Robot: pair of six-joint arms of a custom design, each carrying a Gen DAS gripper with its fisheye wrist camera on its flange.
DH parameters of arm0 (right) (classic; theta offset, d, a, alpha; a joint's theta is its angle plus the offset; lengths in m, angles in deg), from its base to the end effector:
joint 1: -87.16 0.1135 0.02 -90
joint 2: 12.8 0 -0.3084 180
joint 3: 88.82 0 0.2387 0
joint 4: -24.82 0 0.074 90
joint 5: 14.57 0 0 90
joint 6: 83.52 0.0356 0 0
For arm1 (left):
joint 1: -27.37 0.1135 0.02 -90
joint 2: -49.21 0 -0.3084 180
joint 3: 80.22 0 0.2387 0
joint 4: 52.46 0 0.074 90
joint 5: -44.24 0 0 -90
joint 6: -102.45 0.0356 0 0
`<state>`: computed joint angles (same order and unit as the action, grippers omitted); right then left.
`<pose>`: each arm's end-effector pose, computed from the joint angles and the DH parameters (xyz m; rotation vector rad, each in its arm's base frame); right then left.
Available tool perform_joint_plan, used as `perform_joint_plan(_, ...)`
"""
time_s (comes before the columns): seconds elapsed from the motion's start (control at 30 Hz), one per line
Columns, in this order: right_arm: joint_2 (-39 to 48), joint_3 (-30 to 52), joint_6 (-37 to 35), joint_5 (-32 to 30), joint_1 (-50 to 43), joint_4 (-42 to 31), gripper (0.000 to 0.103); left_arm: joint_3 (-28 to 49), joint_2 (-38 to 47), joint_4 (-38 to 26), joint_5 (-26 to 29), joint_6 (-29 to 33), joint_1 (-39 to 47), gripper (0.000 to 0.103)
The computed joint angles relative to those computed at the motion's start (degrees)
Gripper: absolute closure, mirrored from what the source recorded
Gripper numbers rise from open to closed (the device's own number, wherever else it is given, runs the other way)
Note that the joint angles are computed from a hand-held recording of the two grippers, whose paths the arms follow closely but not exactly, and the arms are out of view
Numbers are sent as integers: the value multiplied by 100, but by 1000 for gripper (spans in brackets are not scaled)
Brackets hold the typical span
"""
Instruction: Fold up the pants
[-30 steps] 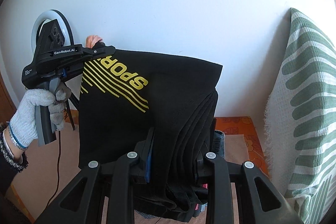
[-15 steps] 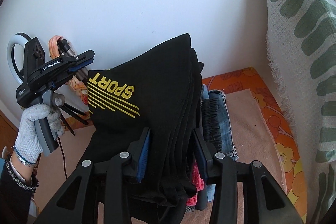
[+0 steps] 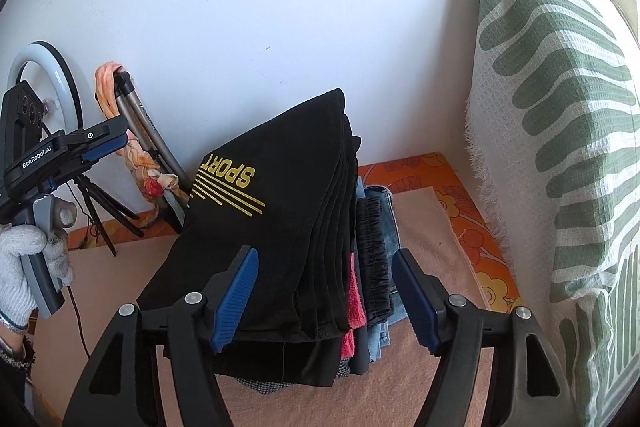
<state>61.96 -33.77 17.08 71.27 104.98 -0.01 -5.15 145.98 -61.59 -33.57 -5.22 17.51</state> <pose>0.2293 0.0764 0.2537 -0.1852 2.3622 0.3271 0.3648 -0.0710 0.2757 -0.0163 2.1372 -0.5095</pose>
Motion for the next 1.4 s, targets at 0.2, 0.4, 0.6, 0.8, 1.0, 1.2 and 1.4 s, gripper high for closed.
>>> perform_joint_plan(0.2, -830, -104, 311, 555, 604, -554, 21, -812, -923, -12, -197, 80, -206, 40)
perform_joint_plan(0.4, -1608, -197, 917, 1685, 1849, -1200, 14, -1476, -1855, -297, -552, 85, -609, 34)
perform_joint_plan(0.6, -1876, -102, 2042, 3283, 3693, -2037, 11, -2001, -2850, -782, -1098, -41, -1093, 30)
perform_joint_plan(0.8, -1653, 202, 3956, 4866, 5758, -3295, 0, -2540, -3917, -1300, -2012, -359, -1809, 23)
perform_joint_plan(1.0, -1089, 556, 5934, 5571, 7173, -4577, 0, -2766, -4741, -2320, -3634, -1023, -3218, 22)
perform_joint_plan(1.2, -576, 710, 7564, 5809, 8142, -5432, 0, -2701, -5031, -3733, -5583, -2627, -5157, 19)
perform_joint_plan(1.4, -154, 695, 8761, 5825, 8800, -5986, 0, -2564, -4539, -5074, -6703, -4382, -6617, 16)
